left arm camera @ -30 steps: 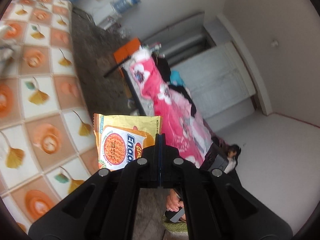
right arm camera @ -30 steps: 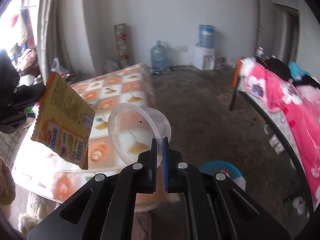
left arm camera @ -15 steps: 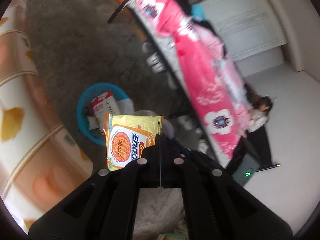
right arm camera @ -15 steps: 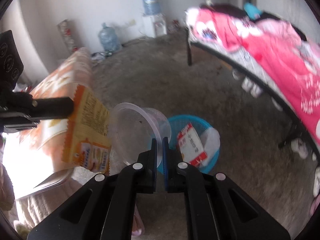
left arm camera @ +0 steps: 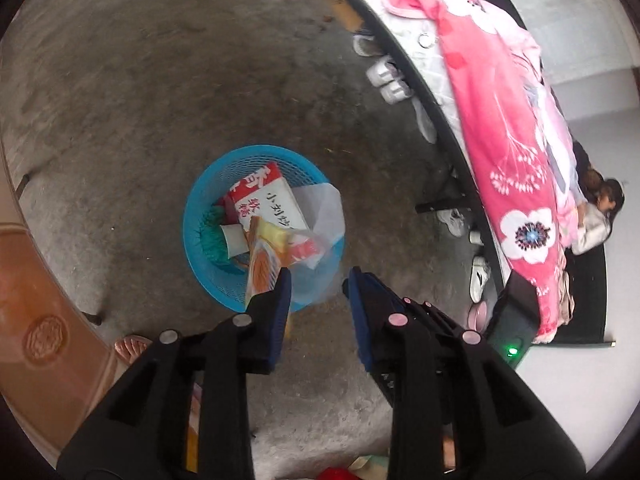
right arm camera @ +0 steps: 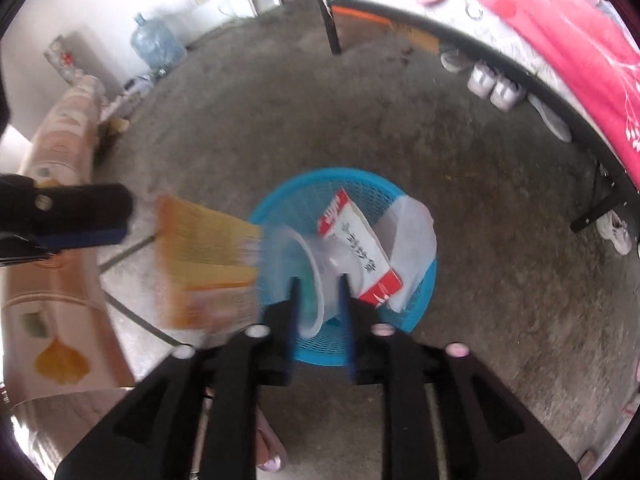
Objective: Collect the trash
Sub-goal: 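Carry both items over the blue basket and open both tools, then return both open tools from the basket to the table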
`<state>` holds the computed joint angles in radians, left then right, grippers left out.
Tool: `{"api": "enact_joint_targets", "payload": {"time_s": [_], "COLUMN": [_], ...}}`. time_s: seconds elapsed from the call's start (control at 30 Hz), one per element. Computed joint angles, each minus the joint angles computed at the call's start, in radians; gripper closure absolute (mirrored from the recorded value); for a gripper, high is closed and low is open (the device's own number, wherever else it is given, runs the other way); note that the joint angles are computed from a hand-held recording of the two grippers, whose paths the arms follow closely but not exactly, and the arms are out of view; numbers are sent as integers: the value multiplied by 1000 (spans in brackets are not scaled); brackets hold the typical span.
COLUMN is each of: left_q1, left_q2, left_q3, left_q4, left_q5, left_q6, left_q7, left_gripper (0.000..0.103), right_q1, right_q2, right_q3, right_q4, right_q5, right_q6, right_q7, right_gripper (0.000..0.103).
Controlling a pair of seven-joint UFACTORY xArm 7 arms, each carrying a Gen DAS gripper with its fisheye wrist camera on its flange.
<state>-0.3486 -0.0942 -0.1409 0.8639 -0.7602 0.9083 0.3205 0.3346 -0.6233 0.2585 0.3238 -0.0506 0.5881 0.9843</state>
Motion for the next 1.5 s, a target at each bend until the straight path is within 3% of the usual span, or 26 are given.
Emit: {"api": "enact_joint_targets", "payload": {"time_s": [0.13,0.4,0.57,0.73,0.93,1.1,1.33,1.5], "left_q1": [7,27,40,91,232,403,620,720], "left_q2": [2,-192,-419,-718,-1031,-1199,-1223,-1151], "left_q3": [6,65,137,212,356,502,719,795], "left_q4": [-10,-83,-173,-290,-370,-397,-381,-390], "left_q5": [-24,-49,-42,55,238,382,522,571], "left_q6": [-21,-8,25,27,85,122,171,150], "left_q7": [30,82,130,136,127,155,233,322], "left_gripper": [76,69,60,54,49,46,46,46], "right_q1": [6,32,45,52,55,71,153,251], "right_q2": [-11,-93,-140,-122,-3,169,495,732], "right_q3": [7,27,78,126,192,241,276,261], "right_q4": [-22,4,91,223,409,587,883,1118], "right_q5": [6,2,-27,-66,-114,-172,-290,-332], "right_q6": [-17,62,141,171,143,105,80,95], "right_q7": [22,35,55,45,28,8,-9,-46], "right_gripper": [64,57,50,43,40,40,40,40]}}
